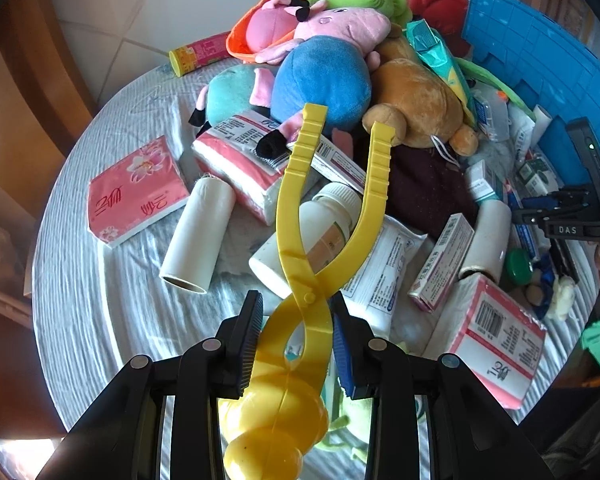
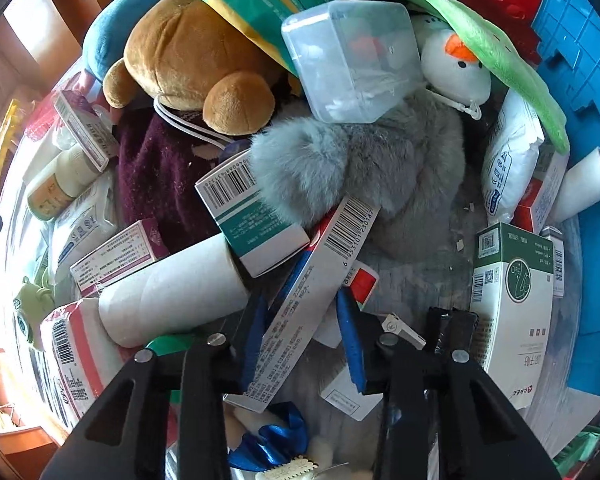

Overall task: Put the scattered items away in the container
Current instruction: 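Close the right tool on the long white medicine box standing in the pile, then lift the tongs toy and white medicine box and carry them over the blue crate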

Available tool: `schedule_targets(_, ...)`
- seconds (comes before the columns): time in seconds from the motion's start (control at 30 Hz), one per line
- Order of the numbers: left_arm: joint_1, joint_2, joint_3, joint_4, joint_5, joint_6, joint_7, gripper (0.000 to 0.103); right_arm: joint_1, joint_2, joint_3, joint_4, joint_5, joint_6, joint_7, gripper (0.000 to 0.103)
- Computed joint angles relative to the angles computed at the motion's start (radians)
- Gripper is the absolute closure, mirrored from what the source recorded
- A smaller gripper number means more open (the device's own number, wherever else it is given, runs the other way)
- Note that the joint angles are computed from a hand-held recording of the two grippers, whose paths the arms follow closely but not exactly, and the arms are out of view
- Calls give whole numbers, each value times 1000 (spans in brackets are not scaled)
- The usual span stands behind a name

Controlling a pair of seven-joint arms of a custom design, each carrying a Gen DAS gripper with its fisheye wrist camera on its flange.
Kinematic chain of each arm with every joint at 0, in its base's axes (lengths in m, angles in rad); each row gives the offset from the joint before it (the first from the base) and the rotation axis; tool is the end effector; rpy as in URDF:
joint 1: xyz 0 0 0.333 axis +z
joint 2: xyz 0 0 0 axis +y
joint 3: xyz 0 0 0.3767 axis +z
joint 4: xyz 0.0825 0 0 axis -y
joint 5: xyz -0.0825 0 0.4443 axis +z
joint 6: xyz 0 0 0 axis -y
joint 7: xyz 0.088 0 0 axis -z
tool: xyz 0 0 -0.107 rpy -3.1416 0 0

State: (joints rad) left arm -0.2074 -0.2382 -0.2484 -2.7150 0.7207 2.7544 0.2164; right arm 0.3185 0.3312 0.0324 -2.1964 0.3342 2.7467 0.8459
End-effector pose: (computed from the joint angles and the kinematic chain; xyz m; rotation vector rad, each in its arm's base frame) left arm 0.3813 -0.2137 0.3300 -2.1673 1.6692 -0.3940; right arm 0.5974 0.2043 0.2602 -2.6533 1.1108 -0.1174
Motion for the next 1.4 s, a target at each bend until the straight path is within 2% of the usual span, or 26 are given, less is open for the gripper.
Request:
schedule_targets(0.1, -2, -2, -4, 13, 1, -10, -1, 71, -18, -4, 6, 6, 27, -20, -9, 75)
schedule_targets(0.37, -4, -9, -12, 45, 22, -37, -13, 71, -58, -49, 20, 3, 93, -67, -67, 79)
schedule_targets(0.7, -16, -33, -27, 79, 43, -79, -40, 71, -89, -150, 26, -36, 179, -99, -153, 80)
schedule_targets(1.07, -38, -52, -50, 139, 54, -158, -81, 71, -121, -204, 14, -8, 266, -136, -261, 80)
schedule_targets(1.4, -71, -16, -67, 246, 71, -245, -98, 71, -154, -232, -2, 26, 343, -195, -359, 80)
